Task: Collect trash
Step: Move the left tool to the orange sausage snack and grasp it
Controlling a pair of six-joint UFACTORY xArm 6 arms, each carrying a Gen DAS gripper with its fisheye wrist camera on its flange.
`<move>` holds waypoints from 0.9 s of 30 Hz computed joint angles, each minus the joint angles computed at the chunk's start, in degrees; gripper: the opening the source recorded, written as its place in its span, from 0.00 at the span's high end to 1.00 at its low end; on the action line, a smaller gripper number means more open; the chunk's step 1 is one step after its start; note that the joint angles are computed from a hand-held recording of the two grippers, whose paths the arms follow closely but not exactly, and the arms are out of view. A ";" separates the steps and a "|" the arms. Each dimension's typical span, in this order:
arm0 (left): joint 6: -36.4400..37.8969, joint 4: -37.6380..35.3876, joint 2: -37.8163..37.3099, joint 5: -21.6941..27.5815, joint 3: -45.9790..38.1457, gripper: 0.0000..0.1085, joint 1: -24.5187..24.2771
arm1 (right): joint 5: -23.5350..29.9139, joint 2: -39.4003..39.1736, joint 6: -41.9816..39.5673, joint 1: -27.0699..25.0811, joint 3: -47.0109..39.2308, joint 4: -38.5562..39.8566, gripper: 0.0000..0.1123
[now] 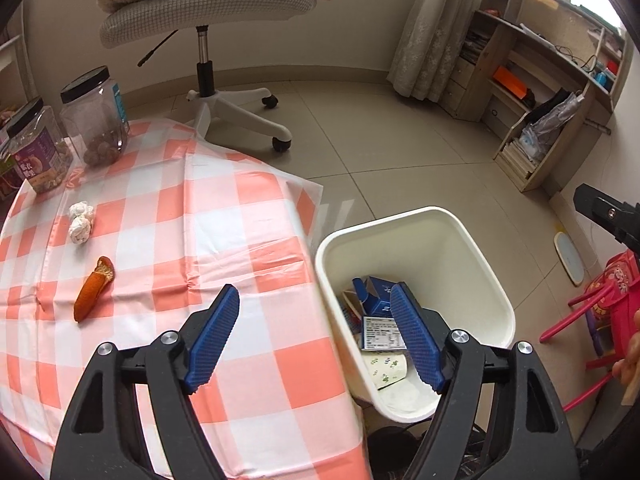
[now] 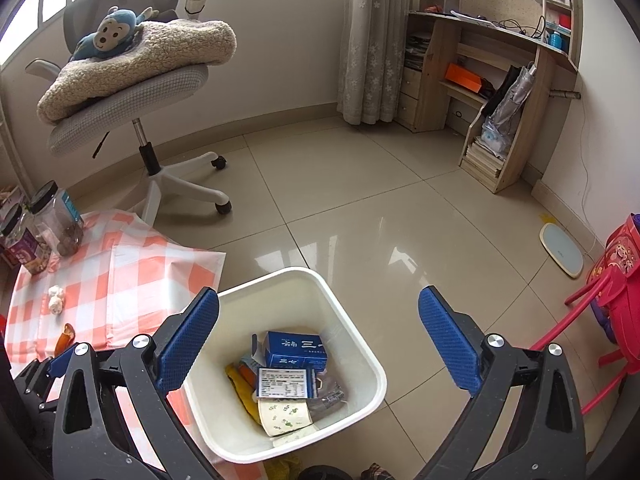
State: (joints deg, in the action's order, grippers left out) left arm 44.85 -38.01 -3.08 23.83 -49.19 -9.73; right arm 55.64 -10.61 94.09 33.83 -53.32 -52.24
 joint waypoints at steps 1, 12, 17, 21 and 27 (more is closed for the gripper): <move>-1.90 3.06 1.04 0.06 -0.79 0.30 1.29 | -0.59 0.97 -0.61 0.28 -0.93 0.16 0.15; -20.56 30.44 18.34 -1.51 -14.51 0.30 14.46 | -5.29 12.18 -7.48 2.46 -12.57 3.93 0.15; -21.27 32.38 25.08 1.66 -20.93 0.39 16.82 | -6.08 15.98 -9.49 3.10 -16.82 5.46 0.15; -17.33 27.87 27.06 4.74 -23.28 0.55 17.77 | -6.55 19.01 -11.07 3.54 -20.43 6.87 0.15; -11.95 21.01 24.24 9.18 -23.08 0.82 19.98 | -7.57 23.73 -13.15 4.01 -25.47 9.85 0.15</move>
State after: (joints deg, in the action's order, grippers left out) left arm 32.90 -17.00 21.17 33.01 -72.27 10.26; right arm 48.07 13.12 80.93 37.83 -78.79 -42.39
